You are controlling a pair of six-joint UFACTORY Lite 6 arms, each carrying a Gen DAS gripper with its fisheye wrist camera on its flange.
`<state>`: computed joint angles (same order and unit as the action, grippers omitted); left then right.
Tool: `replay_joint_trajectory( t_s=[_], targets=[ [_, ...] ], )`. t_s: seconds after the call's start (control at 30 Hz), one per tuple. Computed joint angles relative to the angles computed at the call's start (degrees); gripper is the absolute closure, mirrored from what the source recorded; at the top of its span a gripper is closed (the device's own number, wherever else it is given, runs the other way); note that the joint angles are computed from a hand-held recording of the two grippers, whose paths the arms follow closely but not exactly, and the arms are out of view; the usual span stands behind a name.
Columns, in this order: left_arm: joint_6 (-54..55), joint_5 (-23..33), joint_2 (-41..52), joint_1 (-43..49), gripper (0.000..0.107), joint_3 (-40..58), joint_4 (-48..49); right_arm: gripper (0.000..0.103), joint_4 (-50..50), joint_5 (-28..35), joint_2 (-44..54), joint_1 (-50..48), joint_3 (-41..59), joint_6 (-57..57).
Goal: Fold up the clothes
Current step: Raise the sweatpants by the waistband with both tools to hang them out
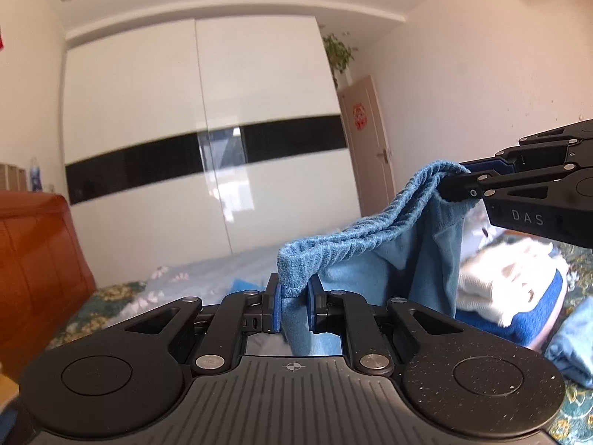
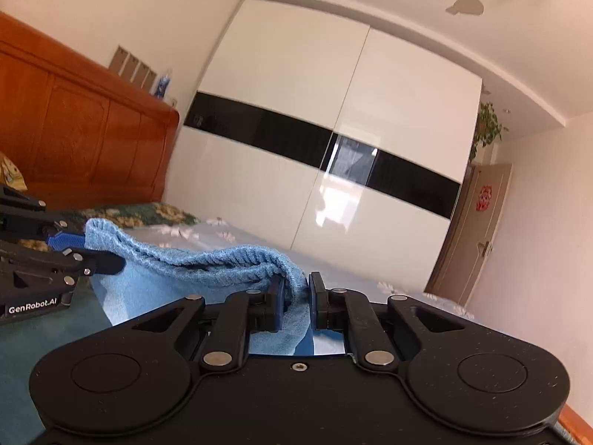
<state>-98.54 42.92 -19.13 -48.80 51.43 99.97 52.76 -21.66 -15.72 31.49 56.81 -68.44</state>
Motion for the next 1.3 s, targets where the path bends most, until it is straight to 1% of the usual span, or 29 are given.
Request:
replay_joint_trajectory(
  t_s=[0.17,0.33,0.47,0.6,0.7,0.8,0.83,0.9,0.93,1.0,1.03,1.1,1.2,1.27,1.3],
  targets=[
    [11.74,5.5,-5.09,-6.46,0.096,6.28,-5.39,0.091,16.61,-3.6,-5.3,6.85,5.24,-19.92],
    [21.1,16.56,-6.54,-17.97,0.097,14.3,-5.69,0.091,27.97,-8.82,-8.56,14.51,12.87,-35.61],
    [28.24,27.22,-4.3,-30.23,0.097,23.21,-1.42,0.091,31.61,-15.04,-9.5,23.08,20.4,-44.22],
    [36.61,34.26,0.57,-39.65,0.097,34.7,3.87,0.091,31.66,-20.43,-8.24,31.51,29.81,-50.79],
    [42.66,38.11,4.71,-45.73,0.097,42.94,8.17,0.091,32.44,-20.47,-6.09,34.2,36.54,-53.67],
    [48.38,40.26,7.98,-50.22,0.097,49.76,11.66,0.091,31.21,-23.65,-3.98,40.88,42.8,-58.45],
    [48.7,40.62,7.61,-50.35,0.097,49.31,11.92,0.091,31.83,-23.14,-3.46,40.82,43.86,-58.71],
    [48.42,41.57,5.99,-50.17,0.097,46.84,11.64,0.091,34.49,-20.01,-2.43,38.31,45.79,-59.08],
    [46.49,40.66,4.0,-47.68,0.097,43.53,10.11,0.091,36.29,-17.02,-2.35,34.68,44.52,-57.84],
    [42.29,39.34,-0.98,-42.96,0.097,35.66,6.14,0.091,39.47,-13.55,-1.72,30.21,42.86,-57.86],
    [39.79,36.63,-3.01,-38.25,0.097,31.96,3.51,0.091,40.6,-11.68,-1.41,27.75,41.07,-57.23],
    [35.42,30.04,-6.1,-28.21,0.097,25.5,-1.32,0.091,40.84,-8.37,-0.93,23.39,35.46,-53.7],
    [29.74,18.06,-8.52,-12.91,0.097,17.28,-8.16,0.091,41.91,-5.32,1.52,19.02,29.53,-50.41],
    [26.32,9.91,-8.73,-3.55,0.097,12.57,-11.25,0.091,42.14,-2.93,3.85,16.14,26.11,-48.09],
    [24.17,6.74,-8.29,0.15,0.097,10.2,-11.59,0.091,42.23,-1.69,5.25,14.9,24.64,-47.18]
  ],
)
